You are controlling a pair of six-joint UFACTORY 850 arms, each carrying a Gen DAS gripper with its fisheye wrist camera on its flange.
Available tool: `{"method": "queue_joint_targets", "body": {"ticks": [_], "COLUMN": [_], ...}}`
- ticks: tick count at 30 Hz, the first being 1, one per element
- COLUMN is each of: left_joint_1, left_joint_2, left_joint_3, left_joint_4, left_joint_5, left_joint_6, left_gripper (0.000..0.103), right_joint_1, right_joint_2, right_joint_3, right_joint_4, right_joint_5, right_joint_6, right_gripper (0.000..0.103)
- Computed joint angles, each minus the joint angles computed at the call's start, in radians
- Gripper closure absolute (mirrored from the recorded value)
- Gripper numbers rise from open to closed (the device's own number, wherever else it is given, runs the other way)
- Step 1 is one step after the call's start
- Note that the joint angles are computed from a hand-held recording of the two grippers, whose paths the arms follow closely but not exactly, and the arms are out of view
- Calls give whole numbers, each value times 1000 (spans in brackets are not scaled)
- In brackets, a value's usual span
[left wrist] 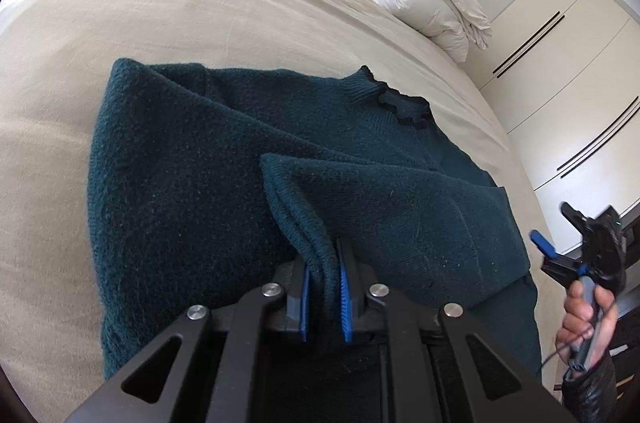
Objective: Fold small clothes
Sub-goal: 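Grasp the second side edge with the left gripper and fold it toward the center, then open the left gripper and release the folded side onto the strip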
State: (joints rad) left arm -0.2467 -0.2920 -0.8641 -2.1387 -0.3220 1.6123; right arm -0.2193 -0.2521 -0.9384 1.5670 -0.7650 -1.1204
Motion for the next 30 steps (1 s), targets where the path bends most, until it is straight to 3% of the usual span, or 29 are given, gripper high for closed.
{"method": "queue_joint_targets", "body": {"ticks": [6,10,21,25,27,29,30], "left_joint_1": [6,-6,-10,0,1,1,0], "left_joint_2": [-12,-14,-16,2,43,110,160], "left_joint_3": [8,9,12,20,43,88,127], "left_joint_4": [-84,-168,-218,-141,-94,-105,-153], "left_joint_5": [-37,-27,-29,-35,-8,17,22], "left_joint_6": [86,177,233,146,84,68,101], "left_gripper": [87,87,87,87,82,58,52], "right_joint_1": [-12,-14,-49,-66,-80,-113,-124], "right_joint_2": [-152,-234,-94,-35,24,88,135], "right_joint_3": [-140,-216,-13,59,100,158,190], "right_joint_4": [9,-67,-81,-77,-100,-80,-83], "right_joint_5": [-51,-63,-133,-124,-92,-119,-113], "right_joint_6": [50,140,-14,-50,2,-33,-42], "right_gripper": [32,32,32,32,32,32,32]}}
